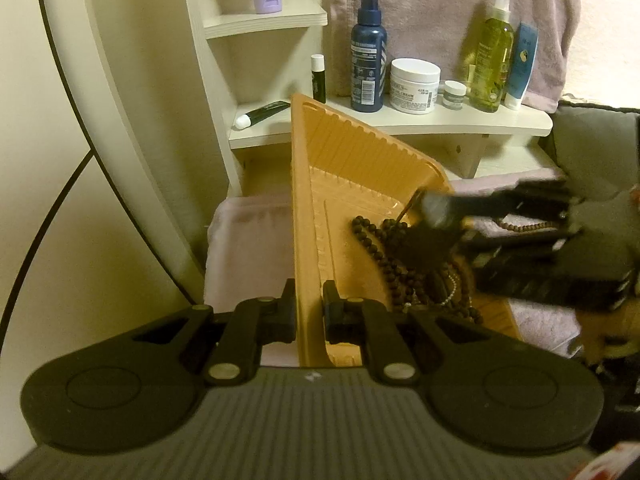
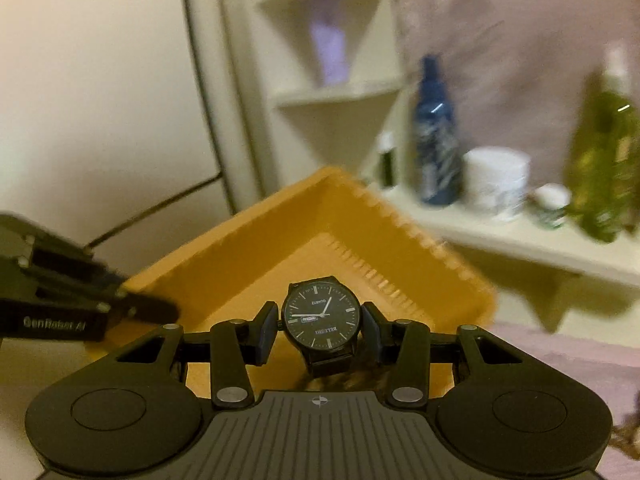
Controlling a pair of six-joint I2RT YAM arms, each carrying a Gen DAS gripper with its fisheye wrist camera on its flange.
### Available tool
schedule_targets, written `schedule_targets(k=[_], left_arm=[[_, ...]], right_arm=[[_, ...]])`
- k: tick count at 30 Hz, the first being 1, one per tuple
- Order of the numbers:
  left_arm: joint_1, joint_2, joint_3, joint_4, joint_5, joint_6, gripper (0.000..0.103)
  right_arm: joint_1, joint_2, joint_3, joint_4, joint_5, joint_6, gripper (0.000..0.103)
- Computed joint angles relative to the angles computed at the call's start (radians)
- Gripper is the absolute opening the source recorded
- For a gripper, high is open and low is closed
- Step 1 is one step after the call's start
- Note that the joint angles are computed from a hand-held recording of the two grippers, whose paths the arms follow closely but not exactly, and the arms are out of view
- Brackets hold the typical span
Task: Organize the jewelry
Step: 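Carry the black watch into the orange tray and open the right tool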
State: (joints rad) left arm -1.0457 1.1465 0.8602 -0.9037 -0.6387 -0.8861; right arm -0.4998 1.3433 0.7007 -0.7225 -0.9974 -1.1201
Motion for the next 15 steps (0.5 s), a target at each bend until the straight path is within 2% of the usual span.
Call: schedule_targets(k=[6, 8, 9, 10, 15], left_arm=[[0.0, 0.0, 0.001, -0.002, 0.001, -0.002, 0.01], [0.002, -0.001, 0.001, -0.003, 0.002, -0.002, 0.01], [0.003, -0.002, 0.002, -0.002, 0.005, 0.0, 0.01], [0.001, 0.0, 0.004, -0.004, 0.002, 0.0, 0.01], [0.002, 0.004, 0.005, -0.002, 0.001, -0.003, 0.01]], right_arm=[[0.03, 0.023, -0.031, -0.006, 0.043, -0.056, 0.046], [0.012, 0.033, -0.023, -0.02, 0.034, -0.064, 0.055], [-0.001, 0.034, -0.02, -0.027, 0.025, -0.066, 0.064], [-0.016, 0.034, -0.017, -0.031, 0.014, -0.07, 0.068], [-0.116, 0.034, 0.013, -0.087, -0.015, -0.148, 0.068]])
